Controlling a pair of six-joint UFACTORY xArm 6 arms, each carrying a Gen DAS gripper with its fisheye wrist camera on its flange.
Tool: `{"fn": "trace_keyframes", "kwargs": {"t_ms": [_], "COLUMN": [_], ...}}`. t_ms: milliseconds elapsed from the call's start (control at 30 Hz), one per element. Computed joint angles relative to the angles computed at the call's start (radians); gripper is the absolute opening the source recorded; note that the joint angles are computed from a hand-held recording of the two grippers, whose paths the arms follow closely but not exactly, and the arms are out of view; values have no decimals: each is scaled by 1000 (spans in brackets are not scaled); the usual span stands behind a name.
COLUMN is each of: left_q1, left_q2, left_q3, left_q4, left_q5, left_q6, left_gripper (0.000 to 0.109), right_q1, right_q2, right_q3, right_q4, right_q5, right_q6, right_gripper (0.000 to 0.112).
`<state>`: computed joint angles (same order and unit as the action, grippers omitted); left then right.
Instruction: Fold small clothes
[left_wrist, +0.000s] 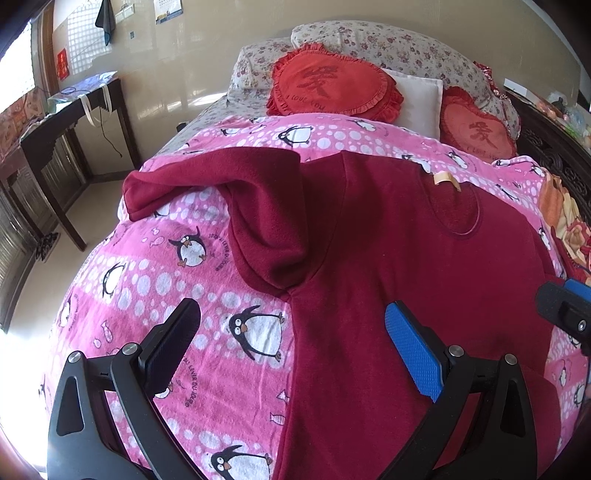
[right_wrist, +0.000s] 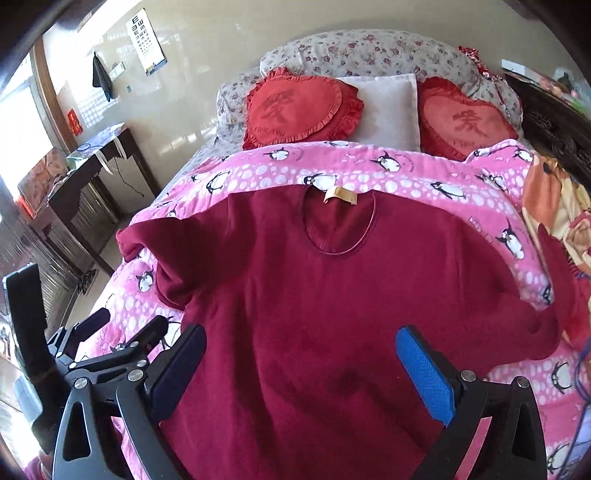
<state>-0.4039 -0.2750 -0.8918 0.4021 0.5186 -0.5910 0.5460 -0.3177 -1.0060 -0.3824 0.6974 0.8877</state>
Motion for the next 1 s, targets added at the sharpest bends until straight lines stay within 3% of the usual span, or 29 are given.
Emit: {"fn": "trace_keyframes", "kwargs": {"t_ms": [267,1000], "left_q1": [16,60], "left_q2": [28,90], "left_q3": [-8,-29], "left_q4": [-11,-52], "left_q5": [-7,-25], "left_q6": [9,40], "left_gripper": [101,101], "right_q1": [20,19], "right_q2": [58,149], "right_q3": [-25,-59], "right_q4": [-62,-46], "right_q5": [18,-35], "right_q6": [20,2], "right_gripper": [102,102]}}
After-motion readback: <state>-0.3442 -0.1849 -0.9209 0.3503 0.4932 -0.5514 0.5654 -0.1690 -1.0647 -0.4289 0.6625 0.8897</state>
